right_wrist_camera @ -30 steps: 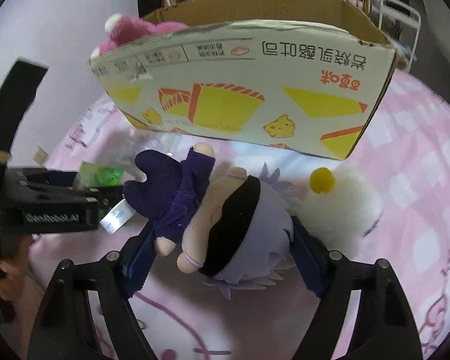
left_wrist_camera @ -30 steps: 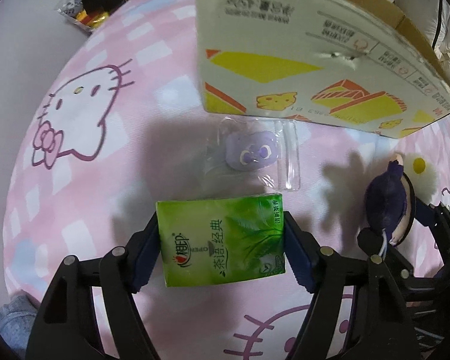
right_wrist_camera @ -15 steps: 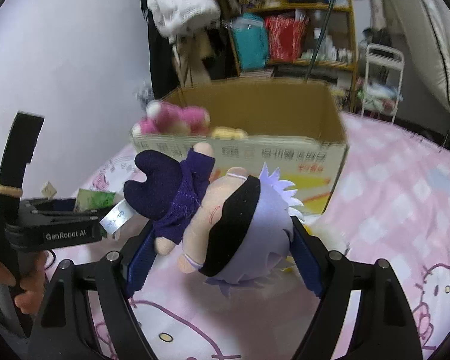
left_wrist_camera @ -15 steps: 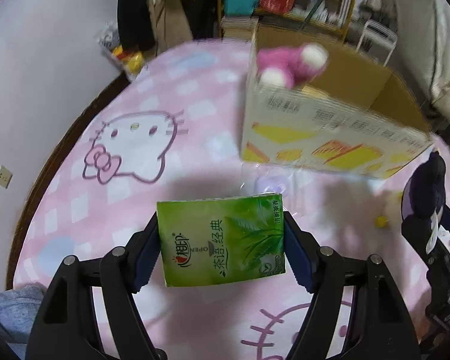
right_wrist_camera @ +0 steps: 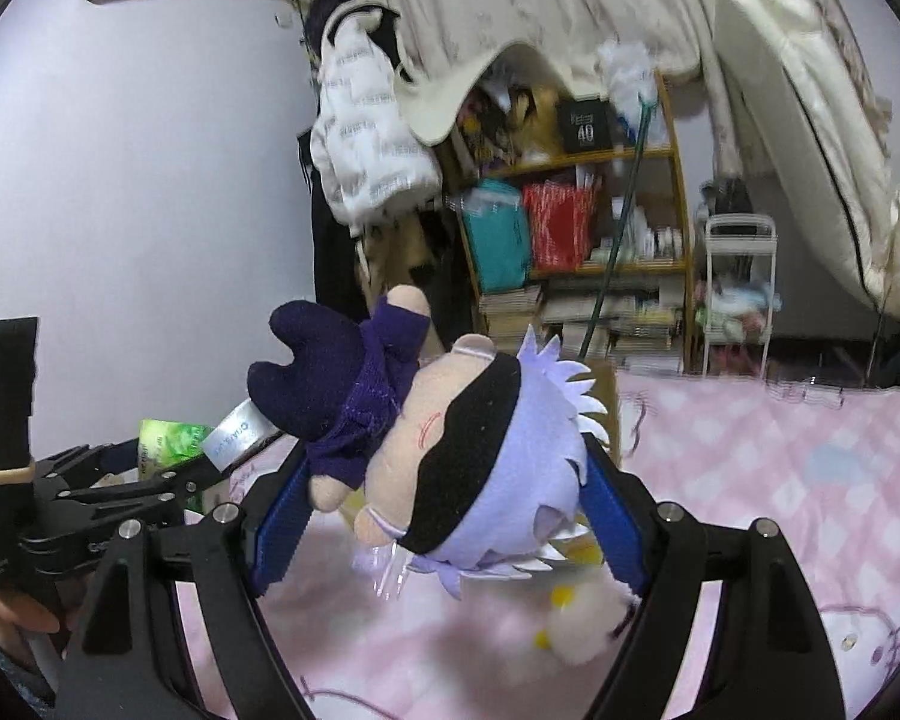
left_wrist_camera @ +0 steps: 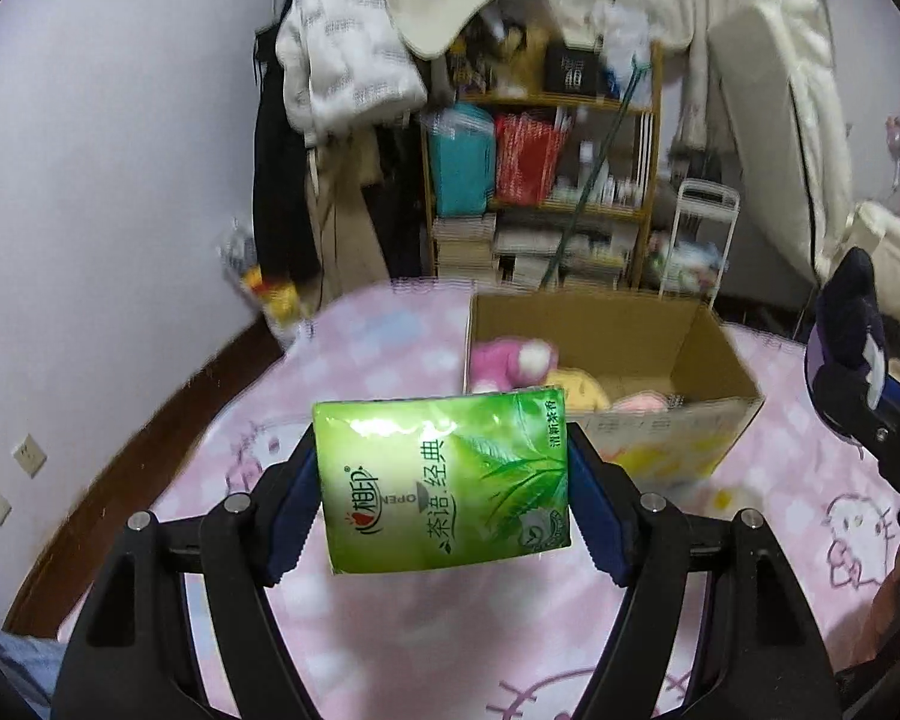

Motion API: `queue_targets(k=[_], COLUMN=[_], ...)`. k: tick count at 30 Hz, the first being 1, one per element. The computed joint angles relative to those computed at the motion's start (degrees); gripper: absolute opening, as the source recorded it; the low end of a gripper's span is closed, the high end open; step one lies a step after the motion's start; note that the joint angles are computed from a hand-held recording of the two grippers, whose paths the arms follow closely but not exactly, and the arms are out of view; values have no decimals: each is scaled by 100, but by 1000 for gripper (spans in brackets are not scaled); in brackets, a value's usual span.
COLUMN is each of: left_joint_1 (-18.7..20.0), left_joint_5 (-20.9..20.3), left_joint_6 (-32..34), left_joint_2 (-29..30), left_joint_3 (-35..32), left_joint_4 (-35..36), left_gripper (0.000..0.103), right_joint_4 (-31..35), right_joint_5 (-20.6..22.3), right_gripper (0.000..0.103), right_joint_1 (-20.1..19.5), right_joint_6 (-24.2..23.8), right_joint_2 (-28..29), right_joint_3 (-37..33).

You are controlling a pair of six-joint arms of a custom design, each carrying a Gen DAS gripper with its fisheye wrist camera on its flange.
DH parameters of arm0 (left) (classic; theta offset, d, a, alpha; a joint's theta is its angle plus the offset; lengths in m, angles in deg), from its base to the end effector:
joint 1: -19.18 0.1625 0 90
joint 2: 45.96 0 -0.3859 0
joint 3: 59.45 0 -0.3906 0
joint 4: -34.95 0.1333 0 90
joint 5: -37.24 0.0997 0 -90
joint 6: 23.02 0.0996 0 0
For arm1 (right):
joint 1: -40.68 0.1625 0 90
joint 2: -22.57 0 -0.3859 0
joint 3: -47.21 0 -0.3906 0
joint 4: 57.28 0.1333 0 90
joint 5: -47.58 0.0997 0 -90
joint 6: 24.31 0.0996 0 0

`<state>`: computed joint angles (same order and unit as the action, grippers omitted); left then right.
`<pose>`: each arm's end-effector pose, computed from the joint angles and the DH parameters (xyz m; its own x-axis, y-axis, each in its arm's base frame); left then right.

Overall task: Organize soft objects
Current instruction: 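Lift the doll and green packet over the box with both tools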

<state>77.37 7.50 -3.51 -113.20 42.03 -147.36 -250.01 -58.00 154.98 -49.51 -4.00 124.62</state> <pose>-0.1120 -0.5976 0.3571 -0.6704 -0.1937 -0.7163 0.5333 0.5455 -0.6466 0.3970 -0.6204 0.0515 -0.7649 -0.4239 0.4850 -0.6406 0.4222 -0.6414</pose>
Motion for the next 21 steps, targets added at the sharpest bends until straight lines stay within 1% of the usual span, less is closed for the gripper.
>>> queue_targets(k=[2, 5, 8, 11, 21], left_joint_1=[-27, -58, -135, -166, -185], left_joint_5=[-146, -339, -317, -377, -682], left_joint_6=[92, 74, 499, 918, 1935], left_joint_2=[-12, -22, 116, 284, 914], left_joint_3=[-106, -308, -507, -724, -1566], left_joint_4=[-117, 42, -276, -537, -1084], left_gripper=[74, 74, 74, 74, 74], right_joint_4=[-96, -180, -362, -395, -239], right_joint_5=[-23, -37, -87, -89, 23], right_gripper=[86, 86, 86, 86, 86], right_joint_1=[35, 66, 86, 88, 58], right_joint_6=[-95, -166, -273, -410, -633], right_joint_2=[13, 53, 131, 202, 487], right_joint_3=[-101, -282, -472, -670, -1425])
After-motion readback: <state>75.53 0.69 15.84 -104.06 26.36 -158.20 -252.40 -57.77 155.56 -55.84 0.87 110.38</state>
